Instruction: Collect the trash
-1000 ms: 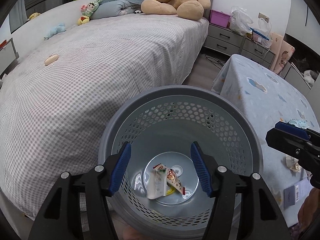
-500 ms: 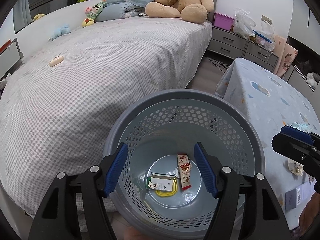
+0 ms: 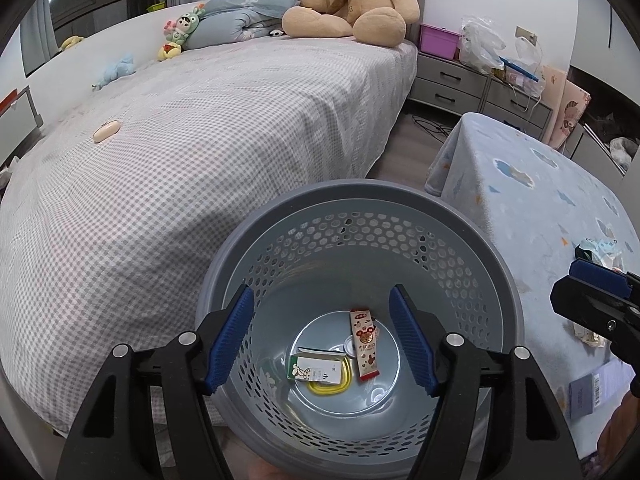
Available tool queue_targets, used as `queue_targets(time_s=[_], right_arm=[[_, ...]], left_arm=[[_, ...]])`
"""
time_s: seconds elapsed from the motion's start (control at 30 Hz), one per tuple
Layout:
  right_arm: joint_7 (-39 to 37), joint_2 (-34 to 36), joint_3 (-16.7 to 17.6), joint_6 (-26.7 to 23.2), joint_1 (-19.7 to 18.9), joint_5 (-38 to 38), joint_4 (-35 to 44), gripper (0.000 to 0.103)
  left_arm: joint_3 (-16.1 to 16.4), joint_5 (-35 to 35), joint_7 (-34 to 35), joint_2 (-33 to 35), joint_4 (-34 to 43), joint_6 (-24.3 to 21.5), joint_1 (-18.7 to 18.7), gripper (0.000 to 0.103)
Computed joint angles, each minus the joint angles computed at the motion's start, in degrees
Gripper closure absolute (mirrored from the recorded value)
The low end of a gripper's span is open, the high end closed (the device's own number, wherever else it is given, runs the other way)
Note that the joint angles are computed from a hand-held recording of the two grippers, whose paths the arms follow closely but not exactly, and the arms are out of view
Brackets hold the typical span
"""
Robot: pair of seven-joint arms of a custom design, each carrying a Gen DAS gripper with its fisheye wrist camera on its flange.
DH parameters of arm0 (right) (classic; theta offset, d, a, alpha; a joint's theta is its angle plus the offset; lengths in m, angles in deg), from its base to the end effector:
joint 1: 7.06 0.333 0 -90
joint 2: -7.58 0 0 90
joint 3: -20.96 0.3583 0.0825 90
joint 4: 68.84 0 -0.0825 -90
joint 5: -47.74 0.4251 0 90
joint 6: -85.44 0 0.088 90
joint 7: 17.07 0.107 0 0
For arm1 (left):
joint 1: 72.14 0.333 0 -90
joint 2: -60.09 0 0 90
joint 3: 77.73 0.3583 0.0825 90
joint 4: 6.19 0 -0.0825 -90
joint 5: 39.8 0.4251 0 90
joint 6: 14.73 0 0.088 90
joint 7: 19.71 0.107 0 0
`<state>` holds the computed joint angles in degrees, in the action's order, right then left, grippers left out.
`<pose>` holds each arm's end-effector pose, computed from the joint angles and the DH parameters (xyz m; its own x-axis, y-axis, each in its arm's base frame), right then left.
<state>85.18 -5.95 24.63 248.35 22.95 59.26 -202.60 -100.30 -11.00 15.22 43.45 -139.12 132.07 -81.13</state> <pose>0.4557 0.2936 0.5379 0.2995 -0.9073 -0.2950 -0.7862 -0.0595 -0.6151 0.4392 -0.2938 0.5234 0.0446 -0.9989 -0.0107 -0.7777 -0.0280 -0.6281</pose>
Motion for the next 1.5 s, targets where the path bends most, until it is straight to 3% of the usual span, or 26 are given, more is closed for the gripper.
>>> queue_targets(time_s=[0.4, 0.9, 1.23, 1.5], right_arm=[[14.69, -8.61, 2.48, -0.92, -6.38, -10.64, -7.23, 0.026], [32.2, -23.3, 2.19, -7.88, -15.91, -20.87, -17.27, 0.021], [32.14, -25.86, -1.09, -15.57, -14.93, -20.45, -19.43, 0.021], [29.86, -21.34, -1.91, -16.43, -14.49, -19.23, -17.78, 0.021]], left_arm=[[-1.18, 3.58, -1.18, 3.0, 3.1, 0.5, -1.67, 0.036], [-0.61, 6.62, -0.78, 8.38, 8.5, 1.6, -7.41, 0.036], [0.5, 7.72, -0.28, 11.68, 11.52, 1.51, -11.28, 0.036], [1.58, 8.17, 0.66, 13.84, 13.49, 0.37, -13.82, 0.036]])
